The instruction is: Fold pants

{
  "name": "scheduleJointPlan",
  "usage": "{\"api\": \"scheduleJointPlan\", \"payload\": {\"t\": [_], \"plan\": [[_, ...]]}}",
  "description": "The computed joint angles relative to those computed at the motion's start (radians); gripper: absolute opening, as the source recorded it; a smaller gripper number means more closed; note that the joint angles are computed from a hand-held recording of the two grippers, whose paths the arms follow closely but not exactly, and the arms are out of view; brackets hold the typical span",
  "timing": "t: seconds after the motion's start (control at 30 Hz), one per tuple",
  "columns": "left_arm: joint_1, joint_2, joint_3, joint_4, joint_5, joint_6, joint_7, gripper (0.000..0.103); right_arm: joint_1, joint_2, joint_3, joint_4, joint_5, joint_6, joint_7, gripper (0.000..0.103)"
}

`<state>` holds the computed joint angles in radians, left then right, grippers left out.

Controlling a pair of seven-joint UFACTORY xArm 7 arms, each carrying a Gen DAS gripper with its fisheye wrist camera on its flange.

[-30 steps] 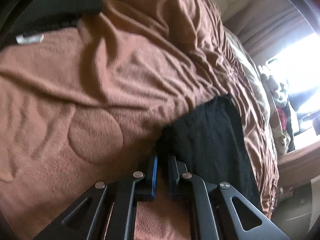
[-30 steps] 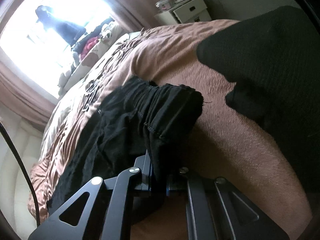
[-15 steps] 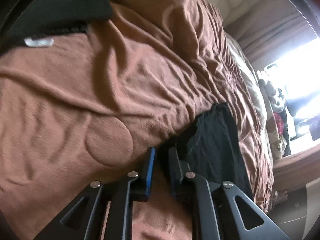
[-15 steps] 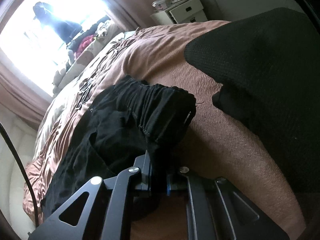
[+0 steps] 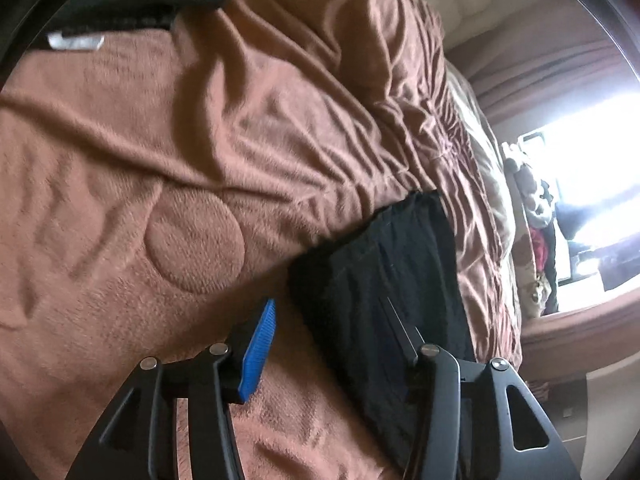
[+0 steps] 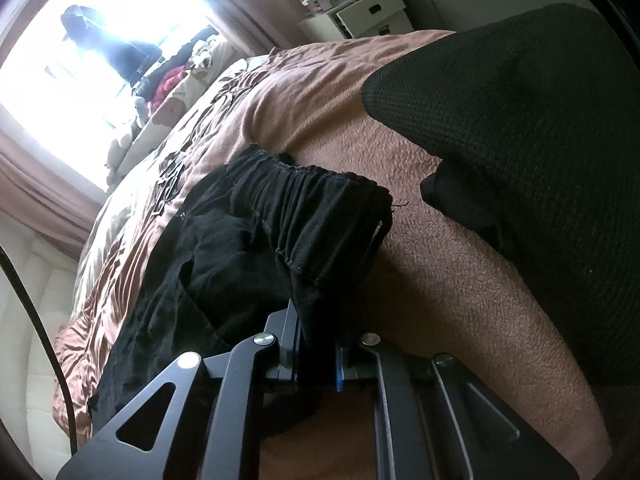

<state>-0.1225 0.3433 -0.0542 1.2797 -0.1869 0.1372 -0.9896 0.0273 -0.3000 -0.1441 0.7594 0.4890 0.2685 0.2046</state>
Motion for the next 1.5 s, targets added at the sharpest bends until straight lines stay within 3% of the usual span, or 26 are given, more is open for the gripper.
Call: {"api": "scheduleJointPlan", "payload": {"t": [0.07, 0.2, 0.4, 0.47, 0.53, 0.57, 0.63, 0.73, 1.07, 1.23, 1.33, 1.5], "plan": [[0.040, 0.032, -0.053, 0.022, -0.044, -0.004, 0.042, 0.052, 0.004, 0.003, -0.003, 0.000, 0.007, -0.002, -0.003, 0.008], [0.028, 0.057, -0.040, 0.038, -0.042, -0.033, 0.052, 0.052, 0.012, 0.005, -0.008, -0.003, 0.022, -0.004, -0.010, 0.008], [0.065, 0.106, -0.080, 0.081, -0.051, -0.076, 0.136, 0.050, 0.026, 0.018, -0.018, -0.001, 0.063, -0.013, -0.041, 0.008], [0.056, 0.114, -0.068, 0.089, -0.047, -0.073, 0.141, 0.041, 0.037, 0.024, -0.024, -0.003, 0.092, -0.024, -0.054, 0.008], [0.047, 0.123, -0.051, 0.111, -0.036, -0.039, 0.143, 0.014, 0.054, 0.028, -0.037, -0.005, 0.132, -0.036, -0.082, 0.008], [0.056, 0.125, -0.063, 0.116, -0.049, -0.033, 0.164, 0.013, 0.054, 0.025, -0.035, -0.008, 0.139, -0.040, -0.086, 0.008], [-0.005, 0.108, 0.014, 0.125, 0.010, -0.003, 0.125, 0.009, 0.034, 0.016, -0.014, -0.015, 0.109, -0.046, -0.072, 0.007], [-0.034, 0.087, 0.054, 0.143, 0.047, 0.018, 0.085, 0.008, 0.021, -0.016, 0.006, -0.025, 0.069, -0.056, -0.035, 0.005], [-0.006, 0.027, 0.040, 0.233, 0.091, 0.121, 0.077, 0.008, 0.041, -0.157, 0.005, -0.003, -0.008, 0.018, 0.019, 0.005], [0.027, -0.063, 0.029, 0.165, 0.076, 0.136, 0.104, 0.007, 0.033, -0.248, 0.010, -0.041, -0.059, 0.061, 0.059, 0.005], [0.089, -0.135, -0.020, 0.095, -0.024, 0.155, 0.218, 0.007, 0.026, -0.280, 0.009, -0.048, -0.086, 0.110, 0.085, 0.005], [0.101, -0.246, -0.003, -0.016, -0.090, 0.166, 0.293, 0.007, 0.023, -0.376, 0.013, -0.075, -0.120, 0.199, 0.106, 0.005]]}}
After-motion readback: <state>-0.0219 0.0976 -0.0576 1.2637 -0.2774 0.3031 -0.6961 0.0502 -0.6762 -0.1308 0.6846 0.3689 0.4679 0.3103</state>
